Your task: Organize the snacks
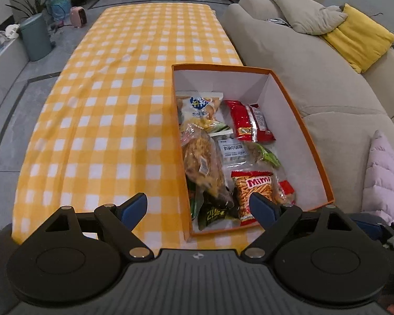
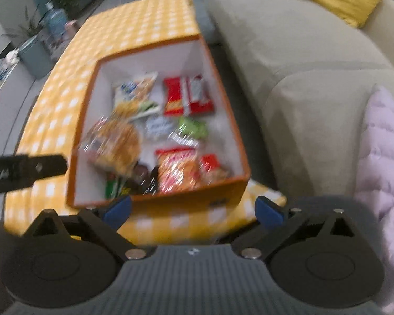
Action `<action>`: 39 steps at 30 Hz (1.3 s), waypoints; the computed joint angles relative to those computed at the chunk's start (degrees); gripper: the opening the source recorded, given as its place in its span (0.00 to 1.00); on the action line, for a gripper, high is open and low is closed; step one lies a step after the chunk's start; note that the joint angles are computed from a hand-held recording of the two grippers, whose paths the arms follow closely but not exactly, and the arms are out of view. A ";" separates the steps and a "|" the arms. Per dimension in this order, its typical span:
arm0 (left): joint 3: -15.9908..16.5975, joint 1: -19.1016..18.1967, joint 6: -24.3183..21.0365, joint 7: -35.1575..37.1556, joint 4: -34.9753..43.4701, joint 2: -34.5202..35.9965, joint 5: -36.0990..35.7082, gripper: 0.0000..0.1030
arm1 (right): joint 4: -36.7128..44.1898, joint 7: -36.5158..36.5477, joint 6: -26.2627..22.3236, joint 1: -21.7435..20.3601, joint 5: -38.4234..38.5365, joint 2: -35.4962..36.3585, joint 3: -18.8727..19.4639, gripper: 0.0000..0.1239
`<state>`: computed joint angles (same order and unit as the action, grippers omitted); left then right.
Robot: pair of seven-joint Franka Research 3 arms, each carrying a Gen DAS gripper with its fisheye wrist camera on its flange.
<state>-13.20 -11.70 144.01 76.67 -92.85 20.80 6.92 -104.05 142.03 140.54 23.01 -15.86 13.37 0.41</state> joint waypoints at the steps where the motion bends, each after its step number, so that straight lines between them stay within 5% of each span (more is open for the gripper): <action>1: 0.30 -0.41 0.83 -0.53 -1.02 -0.69 0.97 0.99 | -0.07 -0.41 -0.69 0.10 0.33 -0.26 0.25 0.79; 19: 0.63 -2.59 2.70 -5.59 -6.84 -4.57 6.50 0.99 | 1.45 0.22 -5.13 1.69 -4.76 -1.95 1.43 0.79; 39: 0.12 -1.94 3.47 -4.10 -7.55 -4.33 5.04 0.95 | 1.73 -0.40 -5.49 1.93 -4.77 -1.36 1.49 0.79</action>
<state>-13.08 -13.64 147.47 72.57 -100.40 16.47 11.96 -102.32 141.62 135.05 24.94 -20.63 12.01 1.89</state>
